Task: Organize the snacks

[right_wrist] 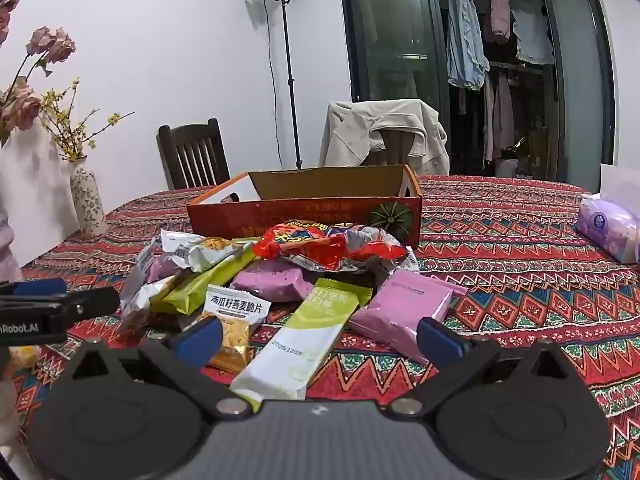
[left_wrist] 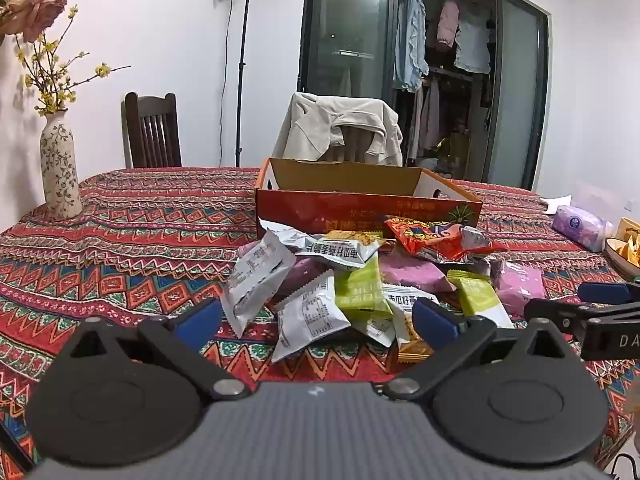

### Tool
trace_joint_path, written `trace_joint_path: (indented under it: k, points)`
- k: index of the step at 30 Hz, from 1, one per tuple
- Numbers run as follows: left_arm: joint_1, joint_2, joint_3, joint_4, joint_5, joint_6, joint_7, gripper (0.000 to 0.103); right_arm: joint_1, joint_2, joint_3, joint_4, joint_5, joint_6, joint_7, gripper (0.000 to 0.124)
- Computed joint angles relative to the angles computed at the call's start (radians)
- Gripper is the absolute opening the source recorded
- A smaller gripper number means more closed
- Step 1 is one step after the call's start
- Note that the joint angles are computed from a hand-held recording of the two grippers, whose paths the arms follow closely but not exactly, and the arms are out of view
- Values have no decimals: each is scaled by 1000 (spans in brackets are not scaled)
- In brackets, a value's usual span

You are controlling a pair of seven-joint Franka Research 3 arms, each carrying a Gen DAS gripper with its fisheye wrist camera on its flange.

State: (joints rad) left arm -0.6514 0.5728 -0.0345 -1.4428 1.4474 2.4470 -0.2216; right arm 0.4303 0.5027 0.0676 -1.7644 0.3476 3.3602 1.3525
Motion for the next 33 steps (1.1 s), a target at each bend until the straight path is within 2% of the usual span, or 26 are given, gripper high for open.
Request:
trace_joint_path:
  k: [1, 4, 8, 11, 33]
  points:
    - [10, -25, 11, -34, 32, 41, -73, 103, 3, 2, -4, 3, 0, -5, 0, 103]
    - [20, -33, 2, -47, 44, 43, -83, 103, 3, 7, -5, 13, -1, -15, 3, 103]
    - [33, -13, -3, -26, 24, 57, -53, 103, 0, 13, -3, 23, -5, -24, 7, 103]
    - [29, 4, -3, -4, 8, 54, -38, 103, 23, 39, -32, 57, -5, -36, 12, 103]
    - [32, -3, 7, -24, 7, 80, -64, 103, 15, 40, -22, 56, -18, -44, 18, 103]
